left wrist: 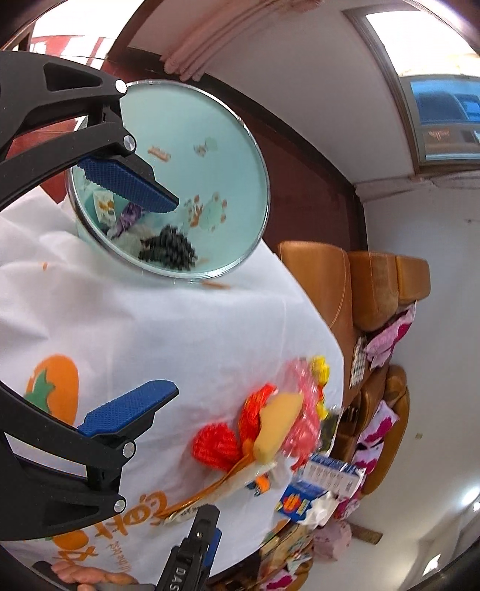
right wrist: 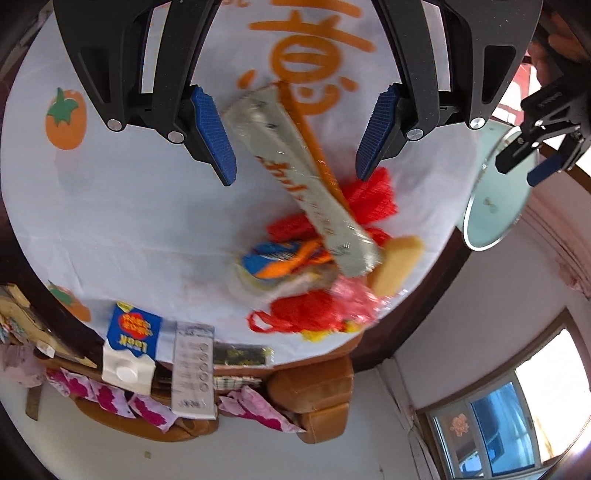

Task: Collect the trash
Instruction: 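Grasp the long beige snack wrapper with the right tool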

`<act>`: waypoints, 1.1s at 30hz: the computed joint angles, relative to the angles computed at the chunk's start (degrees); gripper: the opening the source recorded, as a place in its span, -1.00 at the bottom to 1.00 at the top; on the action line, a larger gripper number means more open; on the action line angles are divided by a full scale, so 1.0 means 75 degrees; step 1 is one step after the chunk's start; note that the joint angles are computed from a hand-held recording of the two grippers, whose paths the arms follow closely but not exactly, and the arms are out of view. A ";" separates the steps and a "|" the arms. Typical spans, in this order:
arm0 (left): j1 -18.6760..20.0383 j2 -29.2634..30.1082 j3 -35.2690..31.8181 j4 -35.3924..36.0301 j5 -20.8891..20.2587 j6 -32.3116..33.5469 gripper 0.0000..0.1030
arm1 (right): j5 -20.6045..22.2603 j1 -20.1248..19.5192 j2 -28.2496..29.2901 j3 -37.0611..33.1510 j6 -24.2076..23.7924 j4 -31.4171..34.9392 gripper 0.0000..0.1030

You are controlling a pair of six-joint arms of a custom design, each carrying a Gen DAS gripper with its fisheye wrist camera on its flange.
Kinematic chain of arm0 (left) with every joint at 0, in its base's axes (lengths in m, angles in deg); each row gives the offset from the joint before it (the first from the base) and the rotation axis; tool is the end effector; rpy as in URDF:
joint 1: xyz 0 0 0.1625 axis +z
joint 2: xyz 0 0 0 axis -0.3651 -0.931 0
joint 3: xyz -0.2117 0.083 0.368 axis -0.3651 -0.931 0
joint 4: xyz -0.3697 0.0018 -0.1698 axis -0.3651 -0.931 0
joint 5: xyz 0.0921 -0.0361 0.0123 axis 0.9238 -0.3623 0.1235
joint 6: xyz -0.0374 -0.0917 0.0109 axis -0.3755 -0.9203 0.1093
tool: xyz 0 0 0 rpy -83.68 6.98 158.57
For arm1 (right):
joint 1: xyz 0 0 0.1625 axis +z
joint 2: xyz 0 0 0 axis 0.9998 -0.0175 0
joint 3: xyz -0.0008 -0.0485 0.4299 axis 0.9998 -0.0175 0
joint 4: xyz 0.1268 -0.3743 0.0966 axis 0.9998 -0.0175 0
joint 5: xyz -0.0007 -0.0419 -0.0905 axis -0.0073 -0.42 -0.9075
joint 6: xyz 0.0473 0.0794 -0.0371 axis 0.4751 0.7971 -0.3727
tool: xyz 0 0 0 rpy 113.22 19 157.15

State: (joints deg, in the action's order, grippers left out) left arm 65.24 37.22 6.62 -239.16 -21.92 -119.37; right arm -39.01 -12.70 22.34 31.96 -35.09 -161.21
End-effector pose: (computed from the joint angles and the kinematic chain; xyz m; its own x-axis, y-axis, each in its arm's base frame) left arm -0.3088 -0.6028 -0.0757 -0.7159 -0.1161 -0.6885 0.4155 0.7217 -0.5537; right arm -0.0421 -0.6517 0.2896 -0.7885 -0.2377 0.5672 -0.5064 0.7743 -0.3794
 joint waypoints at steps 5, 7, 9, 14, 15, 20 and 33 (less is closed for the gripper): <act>-0.0025 0.0167 -0.0296 0.0165 -0.0074 0.0030 0.76 | -0.0181 -0.0020 0.0209 -0.0267 -0.0285 0.0402 0.28; -0.0047 0.0202 -0.0361 0.0281 -0.0050 -0.0011 0.76 | -0.0226 -0.0035 0.0262 -0.0288 -0.0409 0.0438 0.24; -0.0059 0.0234 -0.0433 0.0397 -0.0024 -0.0042 0.76 | -0.0214 -0.0045 0.0293 -0.0328 -0.0515 0.0515 0.14; -0.0061 0.0293 -0.0589 0.0633 -0.0050 -0.0129 0.76 | -0.0161 -0.0120 0.0270 -0.0362 -0.0822 0.0730 -0.28; -0.0056 0.0306 -0.0626 0.0651 -0.0050 -0.0124 0.76 | -0.0117 -0.0133 0.0221 -0.0293 -0.0911 0.0673 -0.31; -0.0055 0.0451 -0.0911 0.0416 -0.0032 0.0037 0.75 | 0.0622 -0.0345 -0.0257 -0.0056 -0.0857 0.0772 -0.58; 0.0088 0.1723 -0.3567 0.0007 -0.0453 0.1188 0.74 | 0.1206 -0.0869 -0.0510 -0.0434 0.0341 0.0133 -0.60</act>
State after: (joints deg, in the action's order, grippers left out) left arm 65.90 50.14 -20.13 -239.10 -25.31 -110.46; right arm -29.97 -19.22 18.51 28.71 -32.54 -160.21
